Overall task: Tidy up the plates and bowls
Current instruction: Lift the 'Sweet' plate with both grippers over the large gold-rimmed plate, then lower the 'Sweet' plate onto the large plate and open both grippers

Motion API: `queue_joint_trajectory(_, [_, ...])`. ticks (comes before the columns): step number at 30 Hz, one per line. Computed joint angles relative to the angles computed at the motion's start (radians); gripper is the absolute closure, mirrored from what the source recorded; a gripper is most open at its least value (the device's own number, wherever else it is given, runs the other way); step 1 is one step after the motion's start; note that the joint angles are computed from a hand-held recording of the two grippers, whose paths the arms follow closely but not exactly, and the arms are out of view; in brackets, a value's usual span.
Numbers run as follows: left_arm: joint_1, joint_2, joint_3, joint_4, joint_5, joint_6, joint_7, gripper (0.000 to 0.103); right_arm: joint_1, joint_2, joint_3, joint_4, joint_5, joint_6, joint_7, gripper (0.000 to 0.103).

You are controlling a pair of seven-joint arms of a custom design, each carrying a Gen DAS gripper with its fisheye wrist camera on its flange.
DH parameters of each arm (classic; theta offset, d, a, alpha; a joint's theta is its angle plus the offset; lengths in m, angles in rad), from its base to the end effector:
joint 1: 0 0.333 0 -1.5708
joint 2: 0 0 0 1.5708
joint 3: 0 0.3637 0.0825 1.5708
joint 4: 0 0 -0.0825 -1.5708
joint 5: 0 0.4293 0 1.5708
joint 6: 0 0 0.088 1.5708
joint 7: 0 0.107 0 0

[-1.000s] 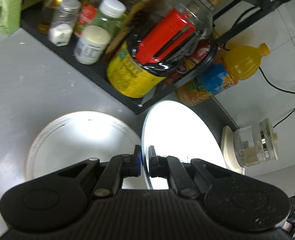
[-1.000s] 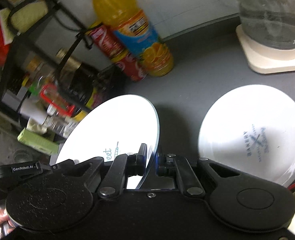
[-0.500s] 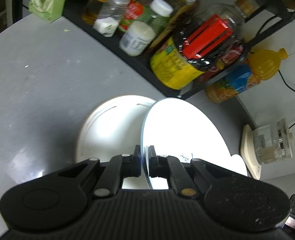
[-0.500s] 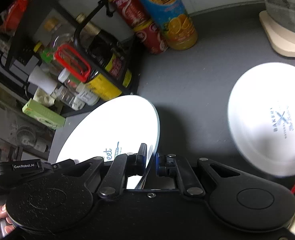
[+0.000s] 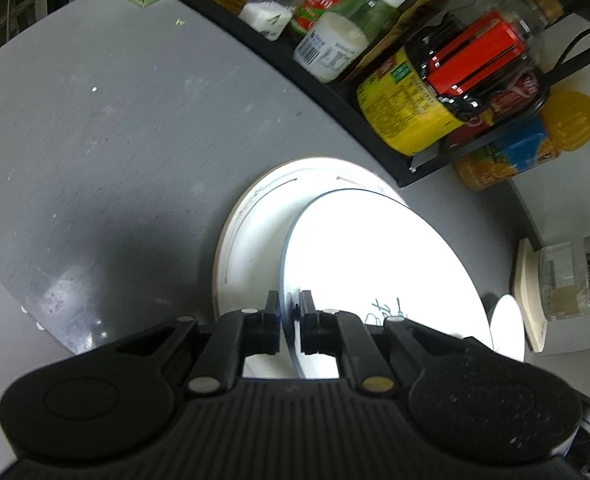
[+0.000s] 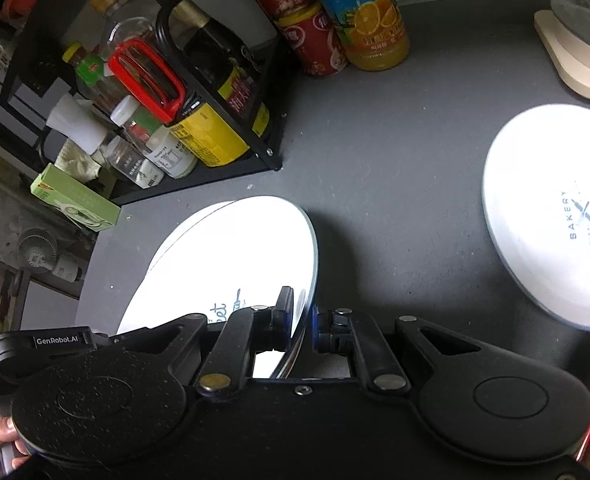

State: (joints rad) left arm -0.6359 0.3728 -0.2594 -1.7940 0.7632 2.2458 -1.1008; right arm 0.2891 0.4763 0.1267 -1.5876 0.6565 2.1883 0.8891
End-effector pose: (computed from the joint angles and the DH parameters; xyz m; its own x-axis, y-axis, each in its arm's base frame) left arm 0.4728 -0.5316 0.3818 0.8565 -0.2611 0.4453 -0.1659 -0.9561 -0.2415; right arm 0.6935 0.3144 0.4029 0.6551 -0.6049 -0.4528 -0.7552 -0.5423 -0.3682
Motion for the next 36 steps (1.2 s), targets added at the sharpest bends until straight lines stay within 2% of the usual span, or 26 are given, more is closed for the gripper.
queue_joint_trajectory(7, [0.006,0.008,0.0,-0.014,-0.016,0.027,0.002,0.094,0.013,-0.008,-0.004,-0.017,-0.021,0.02,-0.002,0.095])
queue_joint_trajectory(15, [0.038,0.01,-0.016,-0.01,-0.108,0.038,0.117,0.092,0.014,-0.007,-0.002,-0.021,-0.025,0.03,-0.005,0.098])
queue_joint_trajectory(18, [0.035,-0.004,-0.02,0.004,-0.132,-0.026,0.176,0.092,0.017,-0.008,0.0,-0.021,-0.03,0.034,-0.018,0.098])
queue_joint_trajectory(21, [0.031,-0.03,-0.019,-0.005,-0.128,-0.052,0.183,0.091,0.025,-0.009,-0.005,-0.022,-0.044,0.044,-0.013,0.098])
queue_joint_trajectory(23, [0.032,-0.037,-0.024,0.002,-0.138,-0.09,0.203,0.085,0.027,-0.01,-0.005,-0.026,-0.05,0.051,-0.018,0.097])
queue_joint_trajectory(25, [0.032,-0.036,-0.028,0.016,-0.149,-0.133,0.223,0.075,0.031,-0.013,-0.004,-0.033,-0.057,0.063,-0.026,0.097])
queue_joint_trajectory(28, [0.033,-0.039,-0.029,0.009,-0.147,-0.138,0.218,0.066,0.038,-0.014,-0.006,-0.041,-0.07,0.081,-0.032,0.095])
queue_joint_trajectory(34, [0.051,-0.032,-0.033,-0.017,-0.177,-0.089,0.231,0.065,0.051,-0.016,-0.003,-0.054,-0.091,0.118,-0.056,0.093])
queue_joint_trajectory(36, [0.054,-0.03,-0.031,-0.026,-0.183,-0.075,0.228,0.062,0.055,-0.015,-0.004,-0.053,-0.1,0.123,-0.06,0.093])
